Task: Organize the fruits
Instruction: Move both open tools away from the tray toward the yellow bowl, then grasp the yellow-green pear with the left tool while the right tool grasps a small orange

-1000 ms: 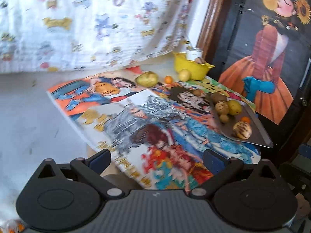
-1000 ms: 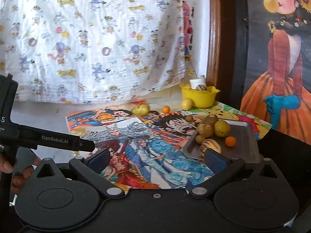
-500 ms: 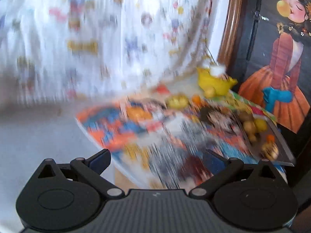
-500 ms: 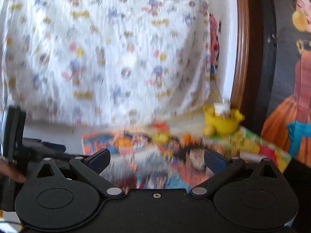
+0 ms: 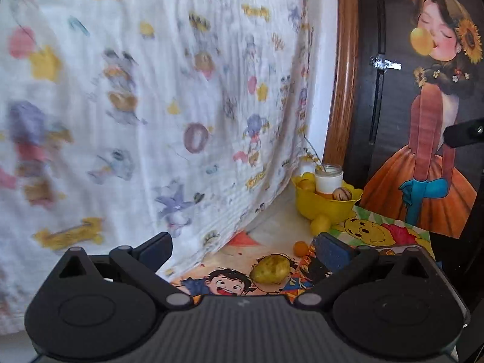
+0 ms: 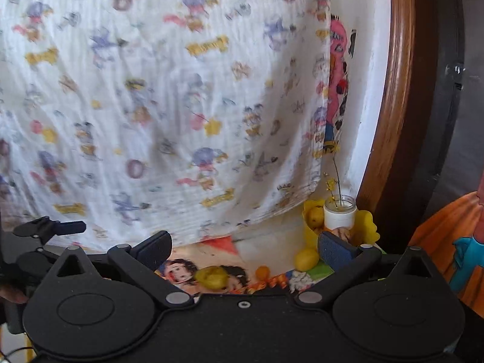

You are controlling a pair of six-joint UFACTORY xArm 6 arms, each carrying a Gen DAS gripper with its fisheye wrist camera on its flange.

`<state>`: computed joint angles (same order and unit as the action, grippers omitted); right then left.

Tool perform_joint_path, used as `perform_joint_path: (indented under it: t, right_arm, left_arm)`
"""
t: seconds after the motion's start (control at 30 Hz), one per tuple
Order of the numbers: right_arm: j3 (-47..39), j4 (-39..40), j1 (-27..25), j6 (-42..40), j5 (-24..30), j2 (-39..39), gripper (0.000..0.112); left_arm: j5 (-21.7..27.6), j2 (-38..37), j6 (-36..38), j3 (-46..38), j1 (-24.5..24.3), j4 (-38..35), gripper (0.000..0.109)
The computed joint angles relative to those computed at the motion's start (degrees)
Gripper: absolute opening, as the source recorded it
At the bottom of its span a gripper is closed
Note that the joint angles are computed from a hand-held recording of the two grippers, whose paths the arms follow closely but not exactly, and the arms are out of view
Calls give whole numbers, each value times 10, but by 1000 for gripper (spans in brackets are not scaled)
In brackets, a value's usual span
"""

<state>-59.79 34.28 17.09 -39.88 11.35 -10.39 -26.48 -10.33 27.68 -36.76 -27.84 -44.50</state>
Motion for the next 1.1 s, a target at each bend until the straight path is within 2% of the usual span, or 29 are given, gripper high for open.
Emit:
perform_joint_path:
  t: [0.1,0.2,0.43,0.53,0.67,0.8,1.0,1.1]
  right_arm:
    - [-56,74,-24,-61,28,72,102]
    - [-106,110,-46,-85,46,137,102]
    - [-206,113,-75,-55,75,271,102]
    - [-239,111,-76,-28,76,316,102]
    - [-289,106,-76,-4,108,367,102]
    - [-344,96,-70,13,133,419,102]
    - [-423,63,-64,57,152,494,89]
    - [-454,52,-64,77,158,522,85]
  left_arm:
    - [17,53,-85,-31,29,102,103]
    - [20,93,-132,-53,41,173,103]
    - [57,203,-258,-134,71,354,103]
    - [77,246,-263,-171,73,370,103]
    - [83,292,-293,-209,82,401,103]
    - [102,335,-304,-253,87,395,103]
    - [108,373,-347,-287,101,426,103]
    - [103,385,-393,-297,111,475,103]
